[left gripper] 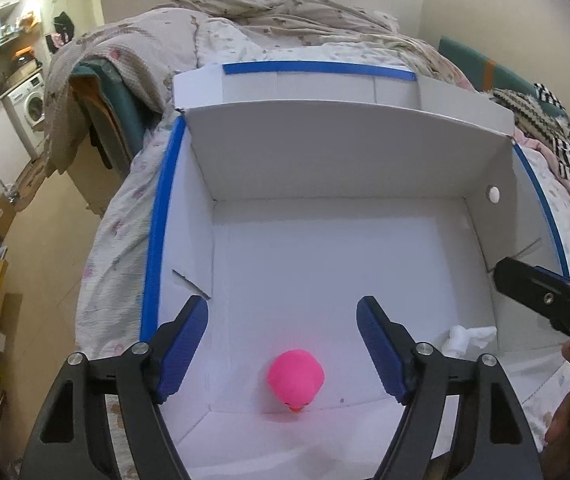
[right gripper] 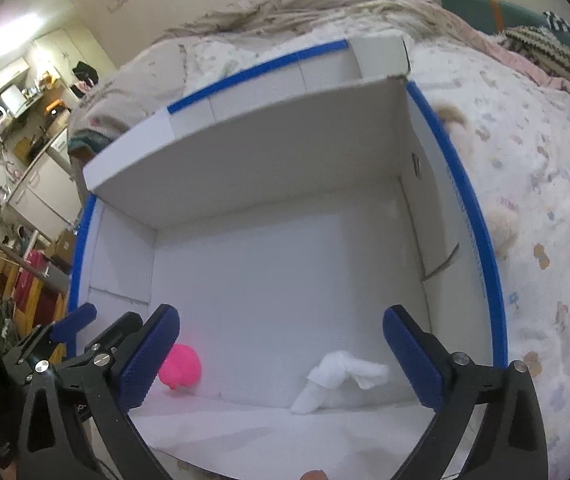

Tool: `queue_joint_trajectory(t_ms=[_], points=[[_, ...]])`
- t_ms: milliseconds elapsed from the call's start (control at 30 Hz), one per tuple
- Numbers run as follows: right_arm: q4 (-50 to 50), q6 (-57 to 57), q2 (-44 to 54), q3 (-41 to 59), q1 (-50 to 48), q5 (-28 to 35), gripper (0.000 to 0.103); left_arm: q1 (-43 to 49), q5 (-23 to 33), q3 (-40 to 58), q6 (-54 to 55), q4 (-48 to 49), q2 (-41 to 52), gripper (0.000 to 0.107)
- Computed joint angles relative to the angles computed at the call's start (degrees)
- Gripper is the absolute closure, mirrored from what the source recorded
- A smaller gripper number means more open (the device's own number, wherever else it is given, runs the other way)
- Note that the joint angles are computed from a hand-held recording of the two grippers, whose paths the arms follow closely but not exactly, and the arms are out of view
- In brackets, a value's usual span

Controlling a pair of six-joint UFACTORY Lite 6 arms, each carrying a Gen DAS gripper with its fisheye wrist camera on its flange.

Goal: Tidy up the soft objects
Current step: 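Open the left gripper to drop the duck while the right gripper releases the sock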

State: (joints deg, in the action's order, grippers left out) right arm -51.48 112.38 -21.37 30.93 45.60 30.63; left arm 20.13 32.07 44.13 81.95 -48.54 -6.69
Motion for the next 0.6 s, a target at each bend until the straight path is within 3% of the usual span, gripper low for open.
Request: queue_joint_trajectory(t_ms=[433, 600], points=[[-4.1, 3.5, 0.9, 1.1, 2.1, 4.0, 0.000, -0.1, -1.1, -1.1, -3.2, 1.7, -2.6, 0.032], [-4.1, 3.9, 0.7, 0.7, 2.2, 4.7, 0.000, 2.1, 1.5, -1.0, -1.2, 0.4, -3.4, 0.032]])
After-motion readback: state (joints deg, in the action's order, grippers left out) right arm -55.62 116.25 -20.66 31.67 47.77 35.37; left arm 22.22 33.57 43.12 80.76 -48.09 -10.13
